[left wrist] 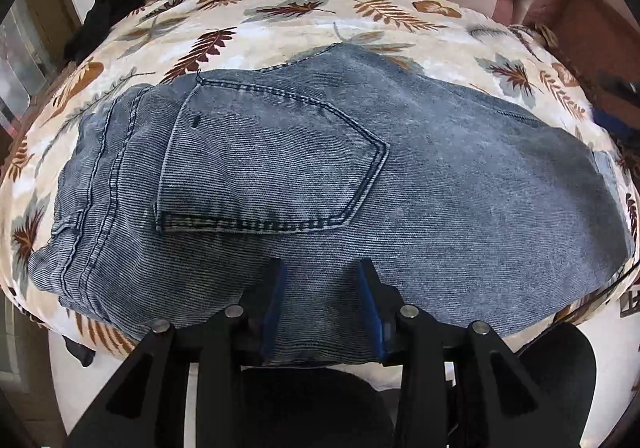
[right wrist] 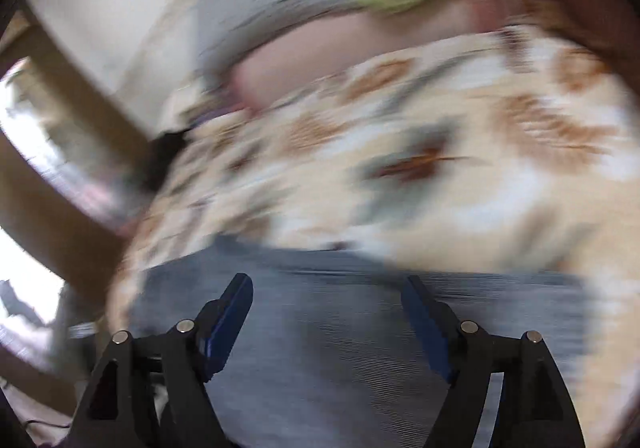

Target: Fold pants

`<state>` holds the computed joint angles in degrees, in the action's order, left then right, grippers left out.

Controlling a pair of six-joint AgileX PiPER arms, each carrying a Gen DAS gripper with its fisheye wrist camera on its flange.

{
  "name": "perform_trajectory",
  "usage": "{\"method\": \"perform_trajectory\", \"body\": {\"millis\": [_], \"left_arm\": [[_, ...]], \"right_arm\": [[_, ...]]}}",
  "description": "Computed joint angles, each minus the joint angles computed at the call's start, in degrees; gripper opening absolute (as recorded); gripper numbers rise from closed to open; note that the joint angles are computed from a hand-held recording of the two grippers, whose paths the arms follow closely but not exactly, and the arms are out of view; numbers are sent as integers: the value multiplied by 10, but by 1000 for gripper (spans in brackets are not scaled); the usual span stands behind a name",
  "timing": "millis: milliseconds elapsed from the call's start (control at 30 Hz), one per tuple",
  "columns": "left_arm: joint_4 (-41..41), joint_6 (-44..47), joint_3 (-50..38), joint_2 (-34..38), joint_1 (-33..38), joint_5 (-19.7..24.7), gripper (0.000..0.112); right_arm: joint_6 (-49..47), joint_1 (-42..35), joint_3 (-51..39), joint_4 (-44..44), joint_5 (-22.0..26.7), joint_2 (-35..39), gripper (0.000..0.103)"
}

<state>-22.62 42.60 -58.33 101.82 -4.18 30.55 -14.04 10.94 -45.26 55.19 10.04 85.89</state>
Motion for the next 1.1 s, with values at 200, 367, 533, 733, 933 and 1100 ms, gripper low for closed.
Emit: {"method": "perform_trajectory", "body": {"millis": [200, 367, 533, 733, 933, 1100], "left_arm": [[-37, 34, -47, -3, 46, 81, 39], [-56, 62, -63, 6, 79, 126, 42], [-81, 99, -63, 9, 85, 136, 42], [-83, 114, -61, 18, 79, 133, 42], [-79, 103, -77, 30, 75, 130, 42], [-74, 99, -79, 22, 67, 116, 42]], "right_arm": [[69, 60, -266, -87, 91, 233, 63], [167, 53, -460, -214, 202, 368, 56], [188, 45, -597, -276, 317, 452, 56], [221, 75, -737, -378, 423, 520, 7], [313, 115, -808, -532, 461, 527, 3], [384, 113, -867, -568, 486, 563, 1]]}}
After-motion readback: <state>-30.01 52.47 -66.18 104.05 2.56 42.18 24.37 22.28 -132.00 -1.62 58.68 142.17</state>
